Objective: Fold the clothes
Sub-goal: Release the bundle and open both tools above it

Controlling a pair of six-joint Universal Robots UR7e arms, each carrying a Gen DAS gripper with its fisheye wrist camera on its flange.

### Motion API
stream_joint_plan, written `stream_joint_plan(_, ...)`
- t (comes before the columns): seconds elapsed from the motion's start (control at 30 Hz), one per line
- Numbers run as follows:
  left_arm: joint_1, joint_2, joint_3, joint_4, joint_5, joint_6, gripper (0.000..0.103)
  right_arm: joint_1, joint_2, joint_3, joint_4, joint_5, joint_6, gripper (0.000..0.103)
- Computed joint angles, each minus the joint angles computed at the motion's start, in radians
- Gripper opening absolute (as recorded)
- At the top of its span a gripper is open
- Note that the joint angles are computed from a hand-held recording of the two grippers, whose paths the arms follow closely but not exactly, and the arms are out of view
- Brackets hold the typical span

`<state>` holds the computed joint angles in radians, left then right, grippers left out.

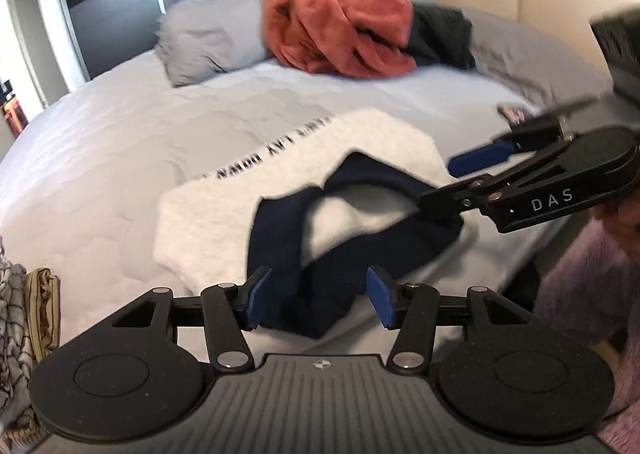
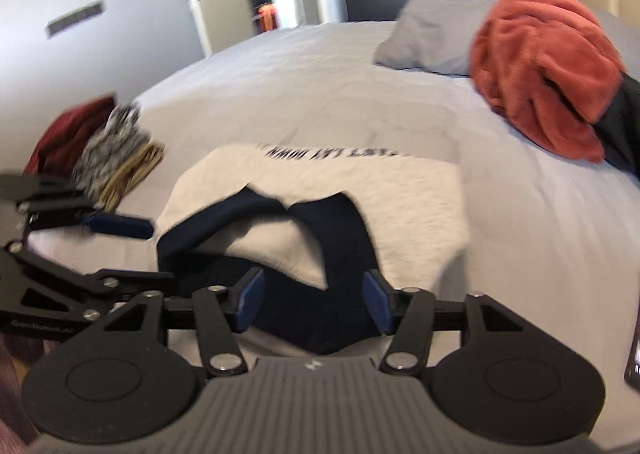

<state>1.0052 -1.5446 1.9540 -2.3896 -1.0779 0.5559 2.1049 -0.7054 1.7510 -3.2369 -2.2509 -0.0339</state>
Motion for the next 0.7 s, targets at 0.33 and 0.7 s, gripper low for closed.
stream_joint_plan(0.33, 0.070, 0.089, -0.076, -0.205, 0.019, -0.136, 0.067, -0.034, 0.011, -0.033, -0.058, -0.103, 0.139, 0.074)
stream_joint_plan(0.7, 0.261, 0.232, -0.250, -0.148, -0.122, -0.435, 0.067, -0.152, -0.009, -0.034, -0.005, -0.026, 0.345, 0.075)
